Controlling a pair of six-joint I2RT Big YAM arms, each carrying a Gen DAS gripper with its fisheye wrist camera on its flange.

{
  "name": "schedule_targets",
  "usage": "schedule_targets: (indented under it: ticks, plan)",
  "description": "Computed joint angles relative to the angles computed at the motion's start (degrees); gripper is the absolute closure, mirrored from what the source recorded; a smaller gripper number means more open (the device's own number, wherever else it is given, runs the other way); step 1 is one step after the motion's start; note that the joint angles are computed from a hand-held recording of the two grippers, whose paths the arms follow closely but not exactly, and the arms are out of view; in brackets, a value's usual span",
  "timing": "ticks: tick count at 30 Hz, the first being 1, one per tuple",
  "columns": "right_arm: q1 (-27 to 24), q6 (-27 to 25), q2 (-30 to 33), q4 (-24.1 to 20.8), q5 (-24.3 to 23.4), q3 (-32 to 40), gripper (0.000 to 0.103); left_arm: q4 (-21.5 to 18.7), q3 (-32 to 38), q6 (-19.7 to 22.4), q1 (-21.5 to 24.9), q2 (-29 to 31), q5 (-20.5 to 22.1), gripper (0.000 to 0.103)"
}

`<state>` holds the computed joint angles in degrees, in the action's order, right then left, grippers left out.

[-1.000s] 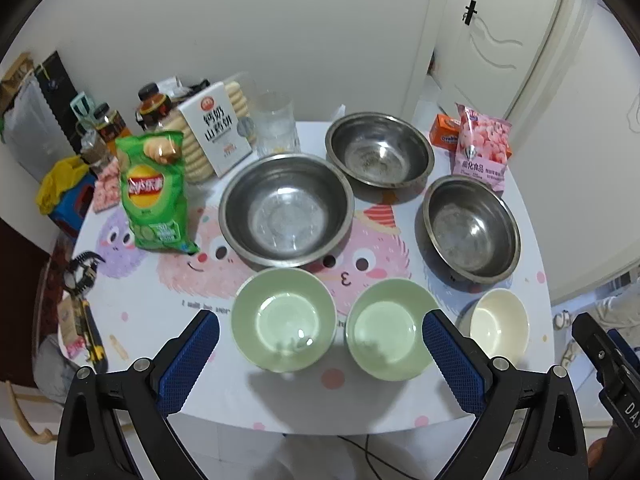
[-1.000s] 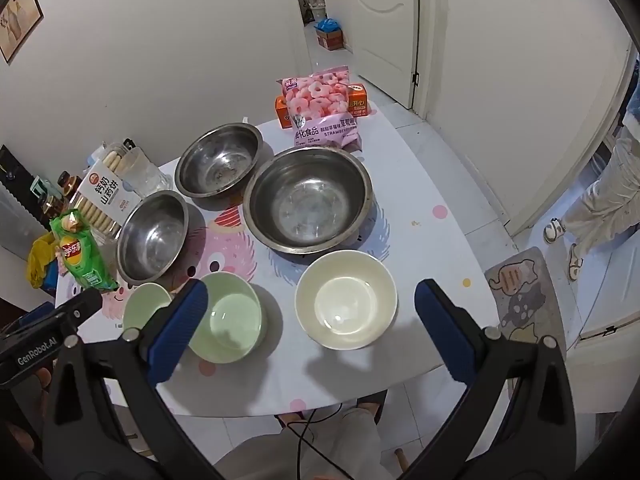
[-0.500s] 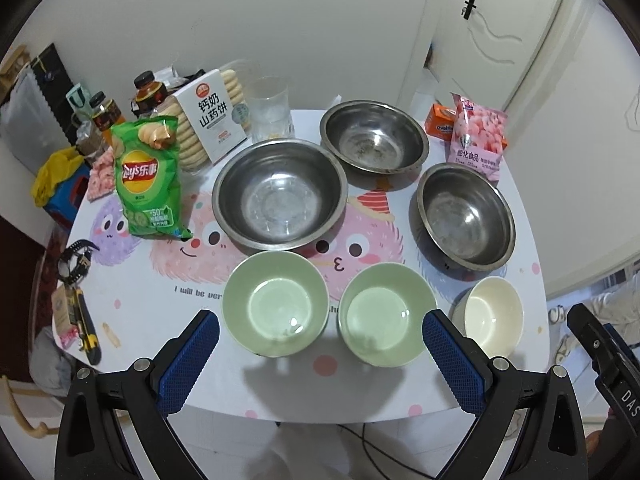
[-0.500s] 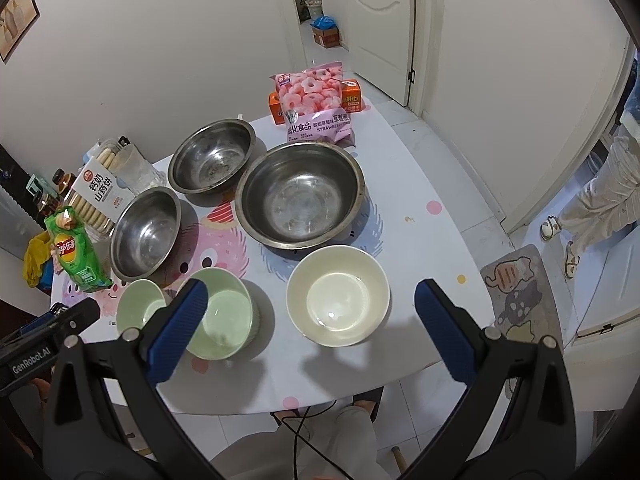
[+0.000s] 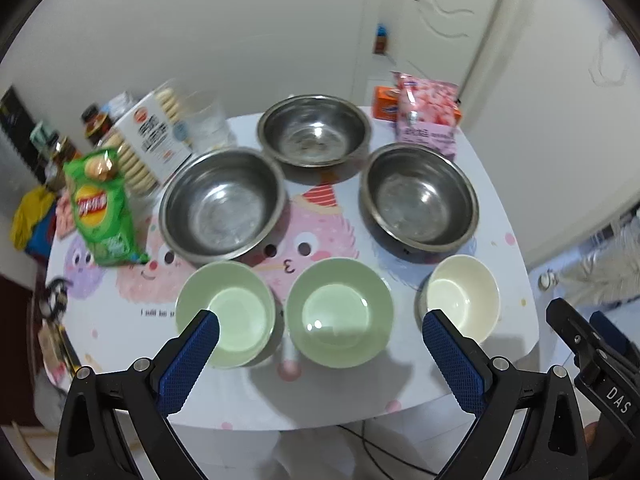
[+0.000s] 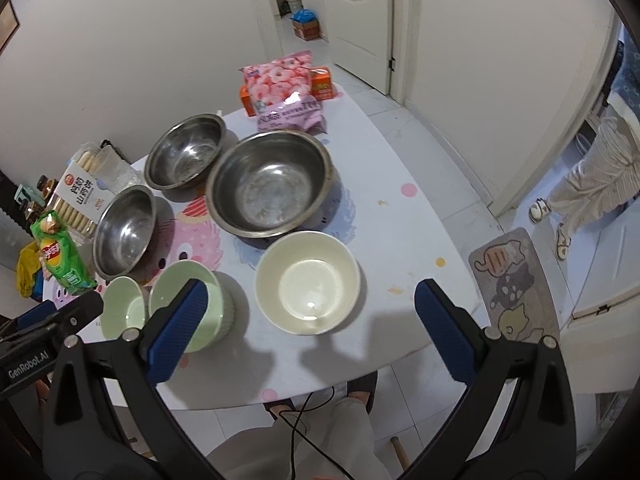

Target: Organize plates and bowls

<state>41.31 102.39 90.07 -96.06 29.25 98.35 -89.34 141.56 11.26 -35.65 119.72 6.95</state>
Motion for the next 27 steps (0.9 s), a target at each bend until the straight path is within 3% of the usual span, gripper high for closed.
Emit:
schedule_targets:
  ticks: [8,17,27]
  plan:
    - [0.5,2.8,-1.7,-0.4,0.5,-2.1,0.0,2.1,-1.6,0.0,-0.8,-1.1,-2.4,0.0]
    - [-0.1,-3.0,0.0,1.7,1.9,0.6,0.0,3.2,-2.0,-4.4,1.5,-1.3,-5.1,0.0]
    - [-0.7,-7.6,2.2,3.1,2.1,3.6,0.0,2.5,-1.6,-5.6,2.6,-1.1,-6.5,0.0]
